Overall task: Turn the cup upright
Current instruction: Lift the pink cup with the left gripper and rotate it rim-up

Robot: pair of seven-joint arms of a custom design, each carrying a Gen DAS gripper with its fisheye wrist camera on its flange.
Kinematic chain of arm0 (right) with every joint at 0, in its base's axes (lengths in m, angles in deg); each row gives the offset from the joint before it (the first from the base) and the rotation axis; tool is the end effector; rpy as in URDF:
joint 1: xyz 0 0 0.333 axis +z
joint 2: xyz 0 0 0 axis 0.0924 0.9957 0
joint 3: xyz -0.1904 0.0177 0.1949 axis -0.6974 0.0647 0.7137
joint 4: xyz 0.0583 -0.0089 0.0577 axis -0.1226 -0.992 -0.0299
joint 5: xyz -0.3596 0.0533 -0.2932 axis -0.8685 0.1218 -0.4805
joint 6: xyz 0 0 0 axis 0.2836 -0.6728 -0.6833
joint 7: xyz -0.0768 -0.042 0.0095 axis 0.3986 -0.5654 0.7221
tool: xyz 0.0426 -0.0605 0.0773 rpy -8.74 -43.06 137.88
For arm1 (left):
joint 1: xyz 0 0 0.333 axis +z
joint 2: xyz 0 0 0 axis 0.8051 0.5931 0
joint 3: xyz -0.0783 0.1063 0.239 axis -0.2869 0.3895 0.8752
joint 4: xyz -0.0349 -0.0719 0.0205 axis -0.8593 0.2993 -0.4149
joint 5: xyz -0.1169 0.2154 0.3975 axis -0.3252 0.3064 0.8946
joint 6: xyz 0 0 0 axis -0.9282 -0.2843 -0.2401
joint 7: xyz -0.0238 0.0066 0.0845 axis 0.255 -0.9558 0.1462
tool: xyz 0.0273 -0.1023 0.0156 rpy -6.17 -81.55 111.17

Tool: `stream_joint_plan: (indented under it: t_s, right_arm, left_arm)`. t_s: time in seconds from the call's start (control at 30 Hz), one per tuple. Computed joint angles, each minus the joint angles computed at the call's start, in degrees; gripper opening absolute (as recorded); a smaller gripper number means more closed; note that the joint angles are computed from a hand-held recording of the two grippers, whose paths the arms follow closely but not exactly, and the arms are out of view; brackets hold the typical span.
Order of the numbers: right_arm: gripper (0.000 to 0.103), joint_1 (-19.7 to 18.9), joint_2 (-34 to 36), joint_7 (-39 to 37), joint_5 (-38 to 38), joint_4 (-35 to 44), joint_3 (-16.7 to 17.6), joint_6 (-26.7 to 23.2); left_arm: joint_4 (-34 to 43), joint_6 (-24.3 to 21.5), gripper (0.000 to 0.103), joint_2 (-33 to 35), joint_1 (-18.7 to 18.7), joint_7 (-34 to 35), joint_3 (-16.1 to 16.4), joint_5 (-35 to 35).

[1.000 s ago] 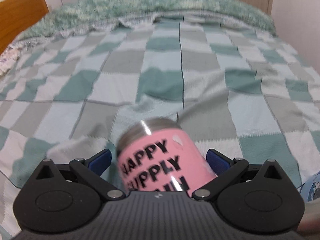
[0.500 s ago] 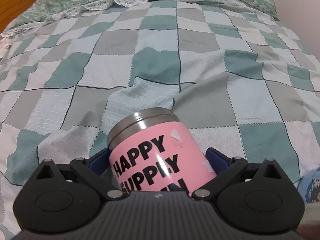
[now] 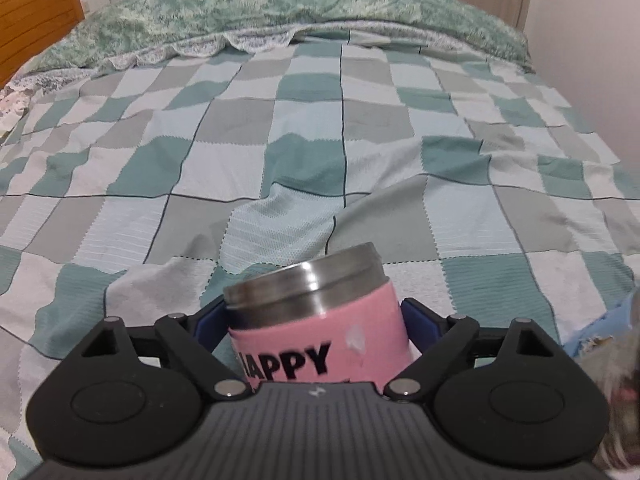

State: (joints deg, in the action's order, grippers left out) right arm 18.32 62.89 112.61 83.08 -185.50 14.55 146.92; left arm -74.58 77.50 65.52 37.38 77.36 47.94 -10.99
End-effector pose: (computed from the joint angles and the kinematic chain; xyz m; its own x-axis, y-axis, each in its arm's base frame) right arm 0.6585 0.2379 0.3411 0.4868 -0.8510 0.1971 -0.4055 -0.4200 -0.8119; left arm 0.7284 -0.3553 0.3448 -0.2705 -0.9627 0.0064 -0.7473 0.2057 -0.6319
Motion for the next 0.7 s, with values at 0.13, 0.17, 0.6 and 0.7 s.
stream_joint_plan:
  t_s: [0.13,0.17,0.6,0.7]
  right_arm:
    - [0.103,2.4,-2.8,1.2,0.5,-3.1,-1.8,1.2]
    - [0.103,2.7,-3.6,1.5,0.6,-3.9,-1.8,1.7]
    - [0.103,6.9,-12.0,5.6,0.8,-13.4,-3.6,5.2]
    - [0.103,8.1,-13.8,6.2,1.4,-15.3,-4.0,6.3]
  left_arm:
    - [-6.6,3.7,0.088,-4.9,0.4,-2.0,0.3,0.8]
    - [-8.0,4.4,0.088,-5.9,0.6,-2.6,0.3,1.1]
    - [-21.2,10.8,0.085,-16.5,2.1,-7.5,-0.5,3.3]
    - [-24.7,11.8,0.085,-19.6,2.2,-8.7,-0.6,4.0]
